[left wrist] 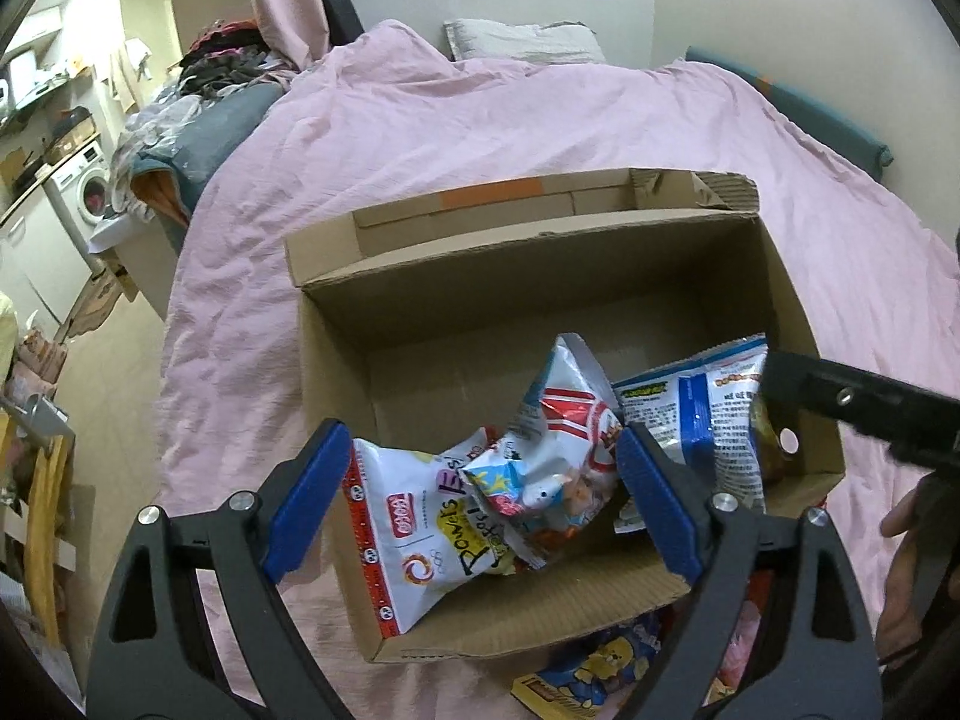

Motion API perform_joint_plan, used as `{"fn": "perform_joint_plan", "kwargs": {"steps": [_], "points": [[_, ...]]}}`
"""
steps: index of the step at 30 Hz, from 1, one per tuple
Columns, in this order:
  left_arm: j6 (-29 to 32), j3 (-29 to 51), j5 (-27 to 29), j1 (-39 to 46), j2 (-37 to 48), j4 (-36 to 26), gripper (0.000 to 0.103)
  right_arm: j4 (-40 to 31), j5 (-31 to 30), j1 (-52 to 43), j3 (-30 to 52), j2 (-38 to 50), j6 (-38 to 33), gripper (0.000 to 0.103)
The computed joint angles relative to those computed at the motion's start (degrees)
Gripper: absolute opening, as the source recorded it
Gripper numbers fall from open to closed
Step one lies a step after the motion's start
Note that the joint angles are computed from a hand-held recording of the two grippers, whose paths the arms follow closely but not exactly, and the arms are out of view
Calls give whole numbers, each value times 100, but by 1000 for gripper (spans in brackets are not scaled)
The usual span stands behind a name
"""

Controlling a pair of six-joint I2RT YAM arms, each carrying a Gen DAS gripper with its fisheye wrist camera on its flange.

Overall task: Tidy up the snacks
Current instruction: 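Open both grippers to drop the bags into the box, then grasp the blue-yellow snack bag with the left gripper while the right gripper grasps the red chip bag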

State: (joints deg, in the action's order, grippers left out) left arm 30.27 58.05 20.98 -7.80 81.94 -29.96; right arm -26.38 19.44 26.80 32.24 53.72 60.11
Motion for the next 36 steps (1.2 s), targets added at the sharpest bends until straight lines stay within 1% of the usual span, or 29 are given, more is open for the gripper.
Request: {"fn": "perform_joint_plan", "kwargs": {"steps": [4,10,15,19,24,30,34,36], "points": [[-12,111,-30,128,74,-106,88,-173,101,-38,-32,-331,77,96],[-42,283,183,391,78,-362,88,-358,173,-41,-87,-599,218,96],[56,234,243,510,-39,-451,88,-647,410,233,-41,-747,410,96],[160,170,318,618,-183,-532,88,-899,600,537,-24,-878,723,96],[289,56,373,751,-382,-665,88,-1348,911,1026,55,-1028,1201,96],[506,-47,454,1009,-493,-1085,88,-1877,1338,1732,159,-1126,1918,96],[681,-199,423,1237,-575,-1304,88,-2257,1603,2383,180,-1153,2680,96],[769,-181,454,1342,-483,-1548,88,-2477,1621,2684,202,-1071,3100,96]]}}
